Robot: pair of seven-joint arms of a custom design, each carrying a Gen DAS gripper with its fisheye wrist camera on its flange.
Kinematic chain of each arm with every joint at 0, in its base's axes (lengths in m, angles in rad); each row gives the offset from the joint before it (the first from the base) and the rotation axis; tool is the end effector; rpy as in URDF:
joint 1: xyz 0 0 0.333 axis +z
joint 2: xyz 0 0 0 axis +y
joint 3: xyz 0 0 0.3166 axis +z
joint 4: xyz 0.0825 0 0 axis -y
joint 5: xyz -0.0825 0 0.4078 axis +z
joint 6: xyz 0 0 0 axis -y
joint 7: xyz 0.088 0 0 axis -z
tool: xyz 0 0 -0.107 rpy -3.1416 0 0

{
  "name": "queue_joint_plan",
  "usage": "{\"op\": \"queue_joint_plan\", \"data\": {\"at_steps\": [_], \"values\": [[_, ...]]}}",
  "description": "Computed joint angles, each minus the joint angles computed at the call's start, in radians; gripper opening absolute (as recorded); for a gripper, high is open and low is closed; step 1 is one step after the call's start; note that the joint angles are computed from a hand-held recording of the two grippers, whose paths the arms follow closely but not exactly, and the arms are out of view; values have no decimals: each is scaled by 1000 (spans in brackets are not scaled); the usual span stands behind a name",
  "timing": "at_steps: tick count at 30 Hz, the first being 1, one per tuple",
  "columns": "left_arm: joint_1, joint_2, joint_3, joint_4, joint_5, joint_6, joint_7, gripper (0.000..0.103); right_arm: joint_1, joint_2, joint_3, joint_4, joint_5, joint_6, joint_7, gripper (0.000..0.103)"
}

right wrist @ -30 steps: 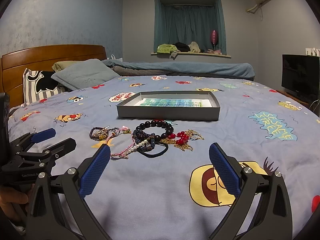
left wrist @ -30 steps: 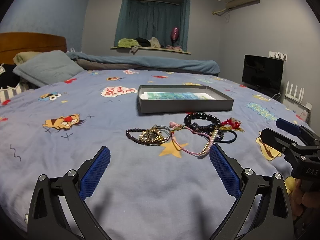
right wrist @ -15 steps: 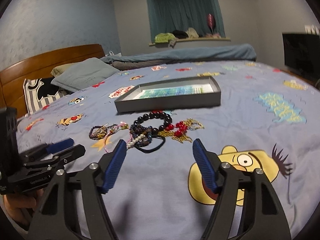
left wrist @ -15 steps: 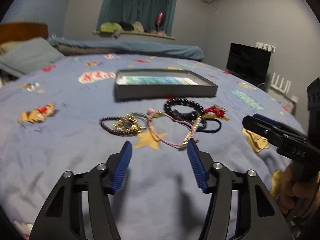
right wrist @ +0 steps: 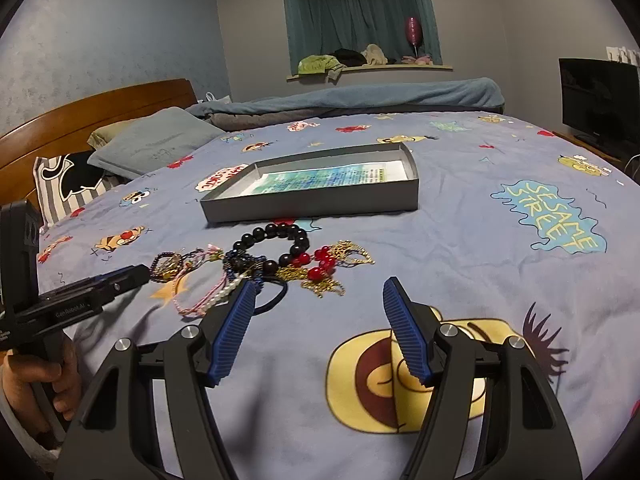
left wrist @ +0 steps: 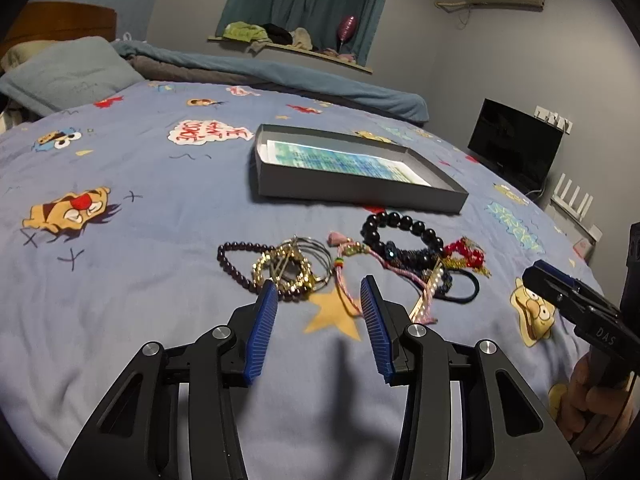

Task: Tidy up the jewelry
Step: 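Grasp the gold-and-pearl pin with the left gripper while the right gripper grasps the red bead tassel, then carry both held pieces into the grey box and open both grippers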

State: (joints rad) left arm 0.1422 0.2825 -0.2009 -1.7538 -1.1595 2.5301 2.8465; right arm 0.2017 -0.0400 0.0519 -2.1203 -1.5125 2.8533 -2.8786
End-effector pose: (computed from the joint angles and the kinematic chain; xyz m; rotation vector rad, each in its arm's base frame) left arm 0.6936 -0.0191 0.4495 -1.3371 2.1899 -1.3608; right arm 0.5469 0.1976 0.4661 -1.3646 1.7305 -0.8840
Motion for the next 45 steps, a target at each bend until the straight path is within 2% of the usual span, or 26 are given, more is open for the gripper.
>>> {"op": "queue_joint_plan", "data": {"at_steps": [9,12,16,18,19,22,25,27,30,36,37,40,45], "values": [[-15,127,-5,175,204,-24,-161,45,-2,16,-7,4,14,17,-16,66],[-17,161,-7,209,280,-31,-222,45,-2,18,-9,6,22,16,-23,66],[-3,176,-27,215,317,-27,-245,45,-3,29,-12,17,45,19,-56,66],[6,175,-37,211,317,-22,-239,40,-4,38,-16,26,66,24,-82,66],[11,175,-43,211,314,-27,-235,30,-5,42,-18,32,76,29,-95,66],[30,168,-58,203,279,-28,-210,18,-12,55,-29,47,111,54,-125,55],[48,156,-72,190,224,-24,-169,15,-21,69,-42,61,152,79,-156,54],[58,147,-76,184,185,-32,-139,10,-27,84,-50,74,211,95,-203,54],[66,134,-75,177,136,-45,-98,10,-37,114,-62,96,350,125,-325,54],[61,132,-57,180,104,-63,-76,10,-41,179,-50,126,723,152,-696,53],[60,133,-55,182,101,-65,-76,10,-42,187,-43,126,779,152,-755,36],[65,133,-52,186,87,-75,-68,10,-22,186,-63,105,832,193,-801,4],[78,137,-50,207,62,-105,-70,10,56,163,-177,75,708,317,-649,1]]}}
